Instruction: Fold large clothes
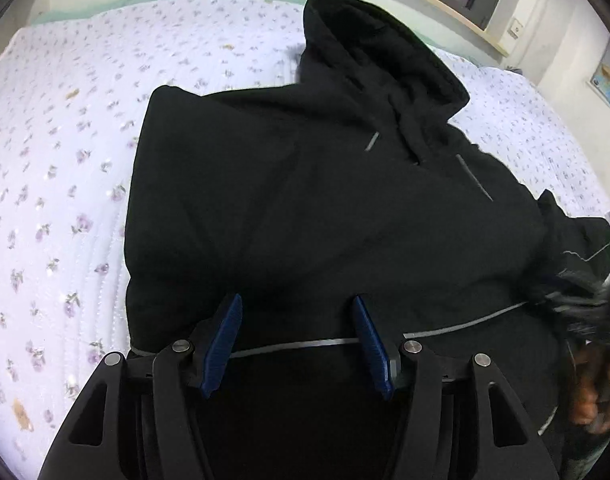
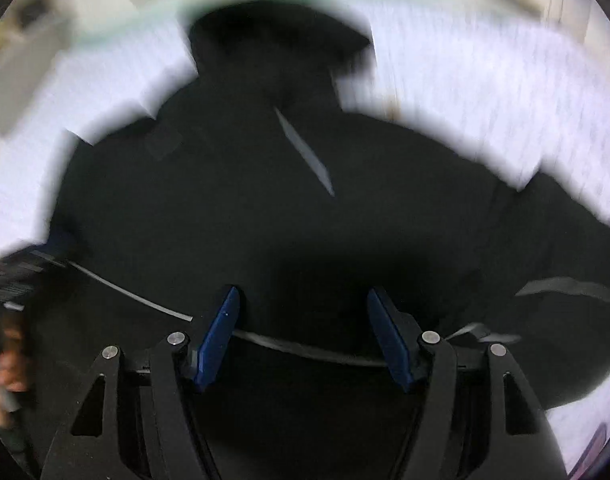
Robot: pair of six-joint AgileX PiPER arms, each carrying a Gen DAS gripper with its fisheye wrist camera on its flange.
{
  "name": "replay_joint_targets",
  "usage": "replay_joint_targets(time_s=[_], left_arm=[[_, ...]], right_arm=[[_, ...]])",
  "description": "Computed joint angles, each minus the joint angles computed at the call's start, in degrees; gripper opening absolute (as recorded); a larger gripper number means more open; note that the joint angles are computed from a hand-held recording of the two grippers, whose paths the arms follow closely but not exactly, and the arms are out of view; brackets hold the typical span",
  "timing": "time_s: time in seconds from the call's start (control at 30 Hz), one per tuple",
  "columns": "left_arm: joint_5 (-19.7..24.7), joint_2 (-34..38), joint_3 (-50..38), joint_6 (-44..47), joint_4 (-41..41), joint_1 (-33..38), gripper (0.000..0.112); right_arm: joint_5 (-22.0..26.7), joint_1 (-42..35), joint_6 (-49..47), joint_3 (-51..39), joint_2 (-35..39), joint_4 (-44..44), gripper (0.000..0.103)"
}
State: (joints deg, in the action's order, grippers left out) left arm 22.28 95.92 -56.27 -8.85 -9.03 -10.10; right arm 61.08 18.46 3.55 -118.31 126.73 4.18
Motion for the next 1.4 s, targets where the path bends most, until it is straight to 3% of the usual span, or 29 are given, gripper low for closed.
replay_joint_targets(time_s=[0.03,0.1,0.17,0.27,0.4,0.5,0.6,0.67,0.77,0.87,0.97,1.2,1.27,1.37,1.4], left_arm=[[0.4,0.5,-0.8,-1.1,1.2,-0.2,0.059],[1.5,-0.9,-1.0,-4.1,5.0,-1.5,0.059],[1.7,-4.2,0.4,1.4,0.4,-1.3,0.059],[1.3,-12.3,4.9,13.9,-12.5,-0.8,0.059],[2.1,-14.7,6.6,12.8,-13.7,-5.0,0.059],[0.8,-7.7,6.6,-0.5,-2.4,-8.9,0.059],[-2.5,-2.9,6.3,-11.0,7.3,-11.7,0.059],[0.2,-2.7,4.7,-21.1,16.6,-14.2,0.059],[5.0,-3.5,3.0,-33.2,28.7,-18.2,0.056],[6.7,-6.3,0.7,-29.7,26.4,-20.9,0.056],[11.0,-6.9,-6.0,-34.7,32.6,-28.4,0.056],[14.1,12.5,-35.0,-31.5,27.7,-35.6,0.056],[15.3,19.2,-41.5,-27.7,22.2,-35.6,0.056],[21.2,33.5,-53.0,-20.2,8.9,-33.5,0.059],[20.3,35.6,-53.4,-20.5,8.3,-33.3,0.059]], right_arm=[[-2.4,-0.7,-0.9,2.3,-0.9,1.5,0.068],[-1.2,-0.7,-0.7,1.8,-1.9,1.4,0.066],[-1.6,-1.8,-3.2,4.1,-5.4,4.7,0.062],[-7.7,-4.0,-9.2,15.8,-17.7,9.7,0.062],[-8.9,-3.8,-9.6,23.9,-24.3,7.3,0.062],[-9.4,-5.1,-8.7,28.5,-21.1,4.8,0.062],[-19.3,-6.0,-13.4,36.9,-21.2,10.5,0.061],[-20.9,-5.4,-11.9,38.3,-22.1,9.6,0.061],[-21.3,-5.5,-12.4,39.3,-23.1,10.3,0.061],[-17.2,-9.9,-19.5,40.4,-26.3,19.5,0.061],[-13.2,-17.4,-27.0,41.4,-30.9,29.5,0.062],[-8.1,-34.8,-31.0,37.4,-37.0,31.3,0.065],[-7.7,-39.3,-31.1,35.5,-36.4,31.2,0.067],[-6.1,-47.6,-30.9,29.5,-32.3,32.6,0.072],[-5.2,-49.8,-30.4,27.3,-31.1,32.4,0.072]])
